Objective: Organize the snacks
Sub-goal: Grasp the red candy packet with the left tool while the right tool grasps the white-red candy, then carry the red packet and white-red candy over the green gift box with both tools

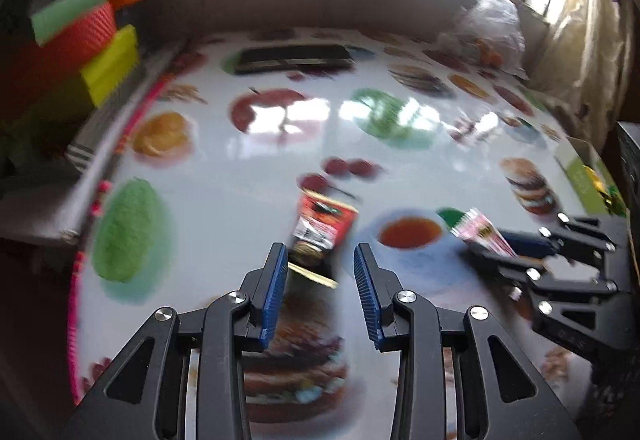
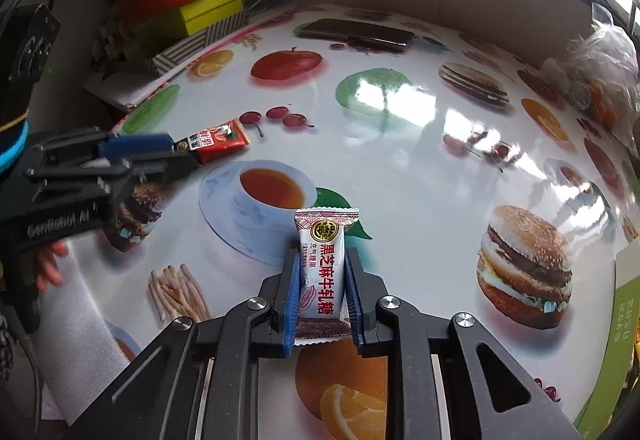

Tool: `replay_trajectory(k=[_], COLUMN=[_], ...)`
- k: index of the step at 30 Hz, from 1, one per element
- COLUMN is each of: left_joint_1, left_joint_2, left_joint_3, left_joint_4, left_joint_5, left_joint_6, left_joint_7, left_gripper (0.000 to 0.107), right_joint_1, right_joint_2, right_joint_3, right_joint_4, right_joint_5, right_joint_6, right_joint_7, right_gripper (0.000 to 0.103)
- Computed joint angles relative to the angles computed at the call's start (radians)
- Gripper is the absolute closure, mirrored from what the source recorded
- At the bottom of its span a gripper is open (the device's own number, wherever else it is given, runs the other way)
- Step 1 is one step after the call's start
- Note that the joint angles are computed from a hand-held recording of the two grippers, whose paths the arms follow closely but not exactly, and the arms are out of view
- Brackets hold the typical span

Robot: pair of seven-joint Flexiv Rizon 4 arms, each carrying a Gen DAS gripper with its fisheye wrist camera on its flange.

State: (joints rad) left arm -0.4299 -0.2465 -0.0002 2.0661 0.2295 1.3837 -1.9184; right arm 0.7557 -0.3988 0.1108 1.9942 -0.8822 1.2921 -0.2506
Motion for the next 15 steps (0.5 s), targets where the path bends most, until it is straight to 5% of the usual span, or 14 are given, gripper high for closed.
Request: replay_trajectory(k=[8, 15], left_joint_1=[0.037, -0.001], left_joint_2=[-0.037, -0.065], left_joint_3=[-0.048, -0.015], left_joint_4=[-0.036, -0.078], left_joint_5=[-0.062, -0.045], left_joint_6=[-0.041, -0.099], left_joint_7=[0.128, 0.121], left_gripper=[0.071, 0.071], right_joint_1=[0.001, 0.000], right_joint_2=[0.001, 0.002], right_joint_3=[-0.012, -0.017], right_joint_4=[0.008, 0.014], right_joint_5=[-0.016, -0.026], right_joint_6=[0.024, 0.039], right_joint_7=[0.033, 0.051], right_gripper=[0.083, 0.082])
